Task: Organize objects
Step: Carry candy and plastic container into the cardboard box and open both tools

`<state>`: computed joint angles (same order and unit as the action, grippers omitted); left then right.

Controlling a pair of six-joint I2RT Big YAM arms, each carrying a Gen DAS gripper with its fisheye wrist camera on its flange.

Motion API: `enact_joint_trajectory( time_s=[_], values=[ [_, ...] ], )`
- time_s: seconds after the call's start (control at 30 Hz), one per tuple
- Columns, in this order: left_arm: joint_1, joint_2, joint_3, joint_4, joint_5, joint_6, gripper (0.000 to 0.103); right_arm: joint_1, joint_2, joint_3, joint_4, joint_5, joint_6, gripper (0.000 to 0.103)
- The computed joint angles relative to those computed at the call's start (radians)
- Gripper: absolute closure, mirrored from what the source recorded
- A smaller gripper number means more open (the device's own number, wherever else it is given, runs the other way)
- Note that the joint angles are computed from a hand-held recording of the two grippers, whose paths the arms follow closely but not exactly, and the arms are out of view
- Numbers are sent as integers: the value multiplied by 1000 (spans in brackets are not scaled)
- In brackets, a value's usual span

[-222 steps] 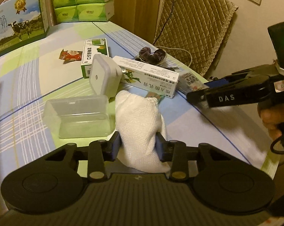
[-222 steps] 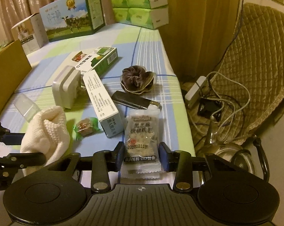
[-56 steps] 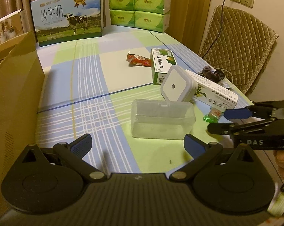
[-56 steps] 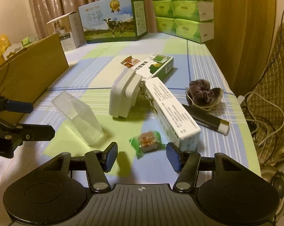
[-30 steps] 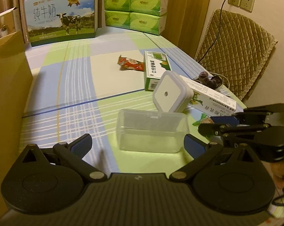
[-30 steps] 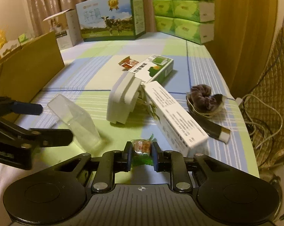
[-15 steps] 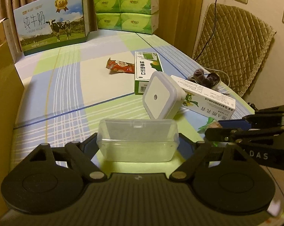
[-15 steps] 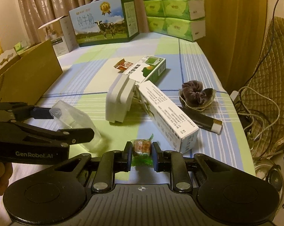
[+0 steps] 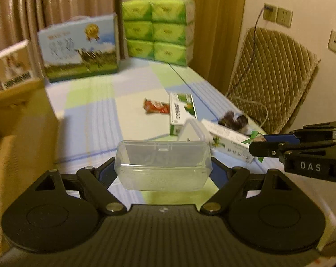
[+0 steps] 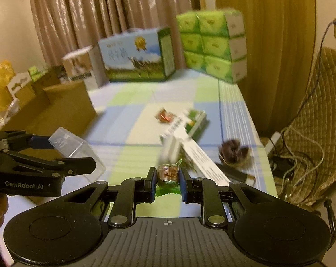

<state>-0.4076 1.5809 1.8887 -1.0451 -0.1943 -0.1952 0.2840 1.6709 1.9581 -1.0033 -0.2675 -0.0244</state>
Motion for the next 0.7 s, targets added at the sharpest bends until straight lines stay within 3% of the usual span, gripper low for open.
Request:
enact_joint_trajectory(
  time_s=[0.33, 0.7],
  values=[
    [25, -148, 11, -117, -56, -9, 21, 117, -57, 87, -51, -27, 34, 85],
    [152, -319, -41, -217, -59, 25, 21, 276, 2, 224, -116, -34, 49, 85]
  ],
)
